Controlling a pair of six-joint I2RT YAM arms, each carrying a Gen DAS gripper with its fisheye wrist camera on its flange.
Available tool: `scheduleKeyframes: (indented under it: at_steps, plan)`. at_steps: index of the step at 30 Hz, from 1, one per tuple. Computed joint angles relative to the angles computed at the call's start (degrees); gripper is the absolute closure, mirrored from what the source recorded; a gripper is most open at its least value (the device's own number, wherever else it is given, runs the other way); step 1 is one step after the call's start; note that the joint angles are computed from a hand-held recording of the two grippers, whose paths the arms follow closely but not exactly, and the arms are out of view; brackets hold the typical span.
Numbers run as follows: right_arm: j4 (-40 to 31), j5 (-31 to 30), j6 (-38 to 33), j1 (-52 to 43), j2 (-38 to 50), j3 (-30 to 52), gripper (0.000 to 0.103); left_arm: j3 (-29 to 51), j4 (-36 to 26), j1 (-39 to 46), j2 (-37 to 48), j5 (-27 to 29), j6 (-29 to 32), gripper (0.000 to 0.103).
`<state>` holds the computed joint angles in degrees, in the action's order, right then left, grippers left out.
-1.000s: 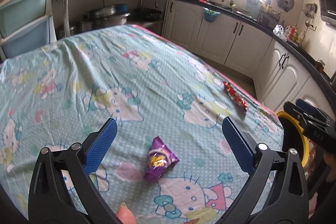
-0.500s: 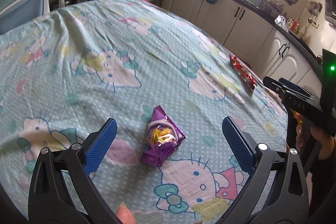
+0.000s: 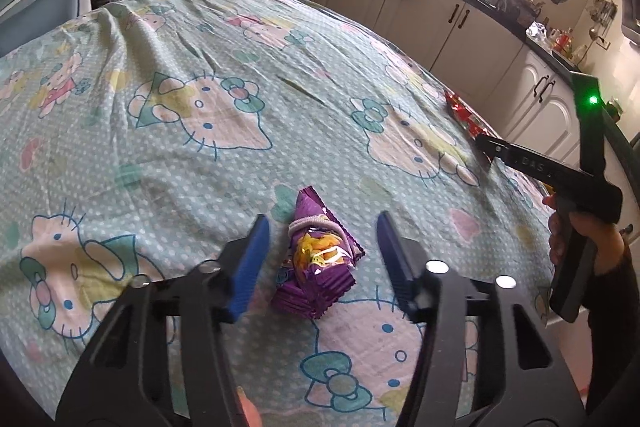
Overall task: Collect trash
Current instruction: 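Grasp the purple snack wrapper with the left gripper while the right gripper grasps the red wrapper, then carry the purple and red wrappers over the yellow bin with both grippers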
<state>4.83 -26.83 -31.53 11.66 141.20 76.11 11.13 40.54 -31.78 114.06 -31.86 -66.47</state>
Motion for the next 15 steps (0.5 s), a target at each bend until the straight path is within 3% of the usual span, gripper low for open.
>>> scheduleKeyframes:
  at_steps: [1, 2, 8, 15]
  plan:
    - [-0.43, 0.11, -0.22, 0.08, 0.33, 0.29, 0.081, 0.06, 0.36, -0.04, 0.43, 0.27, 0.18, 0.073]
    - [-0.24, 0.06, -0.27, -0.01, 0.43, 0.06, 0.086, 0.06, 1.04, -0.02, 0.97, 0.57, 0.50, 0.074]
    - [0.70, -2.22, -1.29, -1.89, -1.26, -3.05, 0.088, 0.32, 2.51, -0.06, 1.77, 0.75, 2.73, 0.081]
    - [1.26, -5.40, -4.54, -5.60, -5.02, -8.55, 0.088, 1.95, -0.63, -1.82, -0.33, -0.20, 4.14, 0.083]
